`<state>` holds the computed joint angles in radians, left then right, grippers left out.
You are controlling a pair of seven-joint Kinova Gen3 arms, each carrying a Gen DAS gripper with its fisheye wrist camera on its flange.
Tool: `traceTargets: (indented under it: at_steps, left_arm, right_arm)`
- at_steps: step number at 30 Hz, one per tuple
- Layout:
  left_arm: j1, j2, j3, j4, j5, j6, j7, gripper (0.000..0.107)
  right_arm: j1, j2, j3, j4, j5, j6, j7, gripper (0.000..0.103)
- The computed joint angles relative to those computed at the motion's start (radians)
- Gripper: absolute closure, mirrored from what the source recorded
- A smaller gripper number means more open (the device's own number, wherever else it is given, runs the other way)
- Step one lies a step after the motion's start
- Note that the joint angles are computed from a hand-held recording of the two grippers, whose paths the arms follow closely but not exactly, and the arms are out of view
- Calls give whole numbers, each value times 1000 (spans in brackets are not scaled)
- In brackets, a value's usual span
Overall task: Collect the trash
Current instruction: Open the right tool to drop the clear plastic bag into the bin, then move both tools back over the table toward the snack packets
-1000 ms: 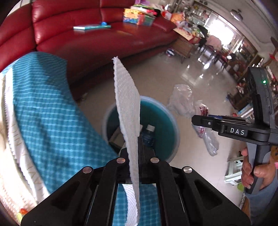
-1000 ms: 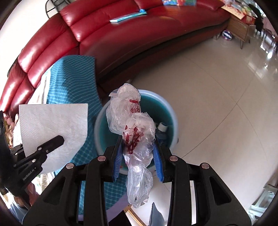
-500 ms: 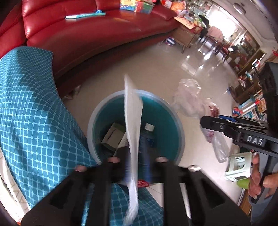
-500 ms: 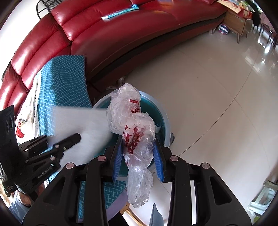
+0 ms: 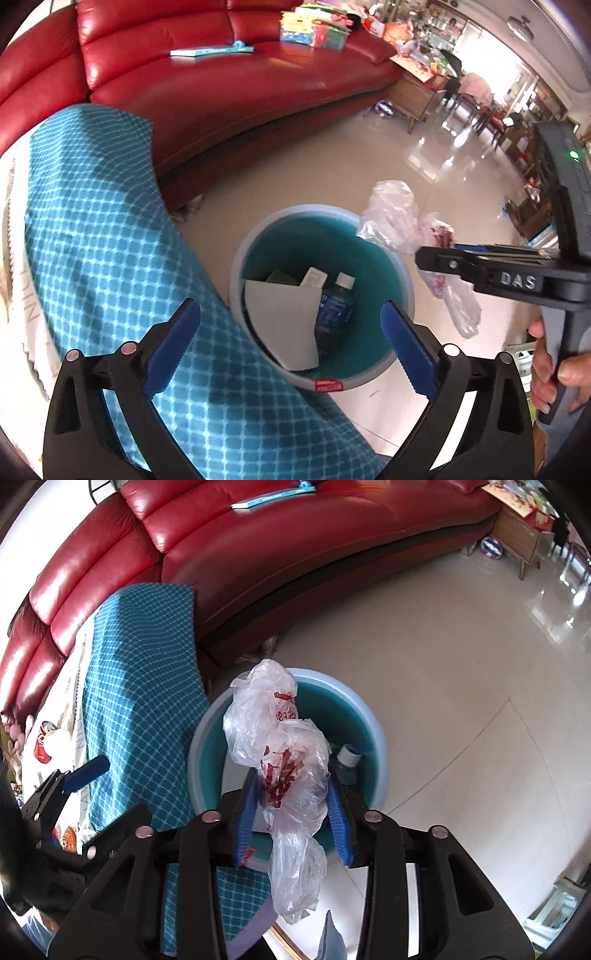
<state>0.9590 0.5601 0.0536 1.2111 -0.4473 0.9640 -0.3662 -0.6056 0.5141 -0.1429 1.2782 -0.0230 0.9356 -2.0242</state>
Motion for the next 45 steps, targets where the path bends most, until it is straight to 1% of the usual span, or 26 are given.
traceTargets:
  at_steps: [1, 2, 3, 4, 7, 8, 11, 12, 13, 18, 23, 34, 40, 42, 45]
  left_arm:
    - [10, -7, -6, 8, -8, 8, 10, 9]
    - [14, -11, -7, 9, -14, 19, 15, 9]
    - [19, -17, -9, 16, -21, 26, 21, 9]
    - [24, -21, -9, 16, -27, 35, 28, 9]
    - [28, -41, -5, 38, -41, 42, 51, 9]
    - [27, -47, -3, 49, -45, 37, 60, 9]
    - [27, -68, 6, 74, -56, 32, 84, 9]
    - [28, -76, 9, 83, -60, 30, 93, 9]
    - [28, -81, 13, 90, -64, 29, 100, 8]
    - [40, -111, 28, 122, -88, 37, 139, 9]
    - [61, -138, 43, 142, -122, 63, 189, 9]
    - [98, -233, 99, 239, -220, 112, 351, 9]
    - [114, -294, 146, 319, -266, 165, 473, 8]
    - [119, -319, 166, 355, -281, 189, 529, 9]
    - [119, -363, 202, 421, -290, 222, 617, 8]
  right_arm:
    - [-5, 8, -3, -13, -2, 0, 0, 63]
    - [-8, 15, -5, -24, -2, 4, 4, 55]
    - [-12, 19, -5, -32, -3, 6, 3, 43]
    - [-19, 21, -4, -37, -1, 2, 1, 38]
    - [-31, 25, -6, -55, -1, 12, -1, 34]
    - [-34, 24, -5, -58, -1, 15, -3, 30]
    - [-61, 20, 6, -69, 24, 41, -19, 26]
    - [-68, 20, 9, -73, 31, 50, -26, 23]
    - [-75, 18, 12, -72, 39, 56, -35, 22]
    - [-99, -4, 16, -54, 66, 67, -78, 21]
    - [-124, -27, 11, -43, 92, 73, -110, 21]
    - [-205, -54, 0, -66, 165, 115, -159, 21]
    - [-257, -35, -9, -117, 188, 149, -170, 21]
    - [-284, -14, -10, -152, 196, 171, -170, 18]
    - [-315, 19, -13, -205, 197, 199, -159, 18]
